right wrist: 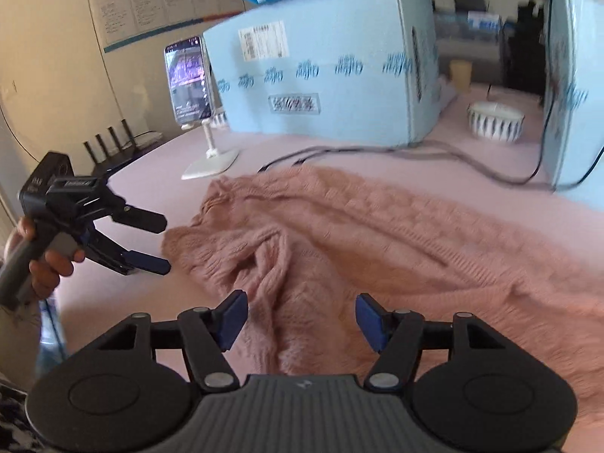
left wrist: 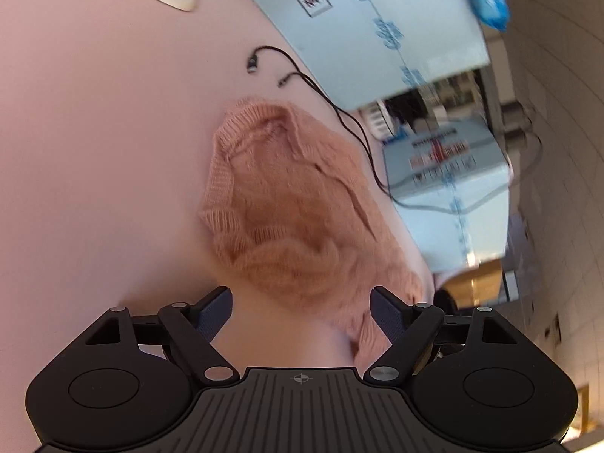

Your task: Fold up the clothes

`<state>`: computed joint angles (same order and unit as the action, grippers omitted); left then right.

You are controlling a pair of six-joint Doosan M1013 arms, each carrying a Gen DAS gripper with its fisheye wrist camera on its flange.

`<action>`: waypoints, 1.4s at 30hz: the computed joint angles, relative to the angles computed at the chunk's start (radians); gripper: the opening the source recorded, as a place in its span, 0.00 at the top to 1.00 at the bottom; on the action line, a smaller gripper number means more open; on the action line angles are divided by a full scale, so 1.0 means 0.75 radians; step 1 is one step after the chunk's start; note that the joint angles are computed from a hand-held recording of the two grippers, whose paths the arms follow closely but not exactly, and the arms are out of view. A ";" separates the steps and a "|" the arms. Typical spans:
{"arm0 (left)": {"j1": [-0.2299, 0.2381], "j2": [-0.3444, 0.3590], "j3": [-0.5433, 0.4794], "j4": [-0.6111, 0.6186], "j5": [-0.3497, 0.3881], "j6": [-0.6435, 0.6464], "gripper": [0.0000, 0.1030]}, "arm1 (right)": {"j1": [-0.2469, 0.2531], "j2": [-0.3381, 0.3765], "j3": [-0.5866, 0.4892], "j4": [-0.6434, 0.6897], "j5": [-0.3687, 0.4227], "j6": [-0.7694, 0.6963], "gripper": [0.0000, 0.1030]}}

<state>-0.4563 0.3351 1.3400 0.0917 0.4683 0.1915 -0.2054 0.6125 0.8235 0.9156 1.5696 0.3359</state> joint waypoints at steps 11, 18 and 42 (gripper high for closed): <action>-0.057 0.096 -0.158 0.466 0.313 -0.303 0.81 | 0.035 -0.005 0.074 -0.110 0.126 -0.011 0.74; -0.051 -0.014 -0.101 0.395 0.374 -0.081 0.86 | -0.001 0.024 0.004 0.021 0.309 -0.040 0.92; -0.023 -0.168 0.132 0.173 0.189 -0.039 0.35 | 0.057 -0.139 0.284 0.177 -0.115 -0.546 0.92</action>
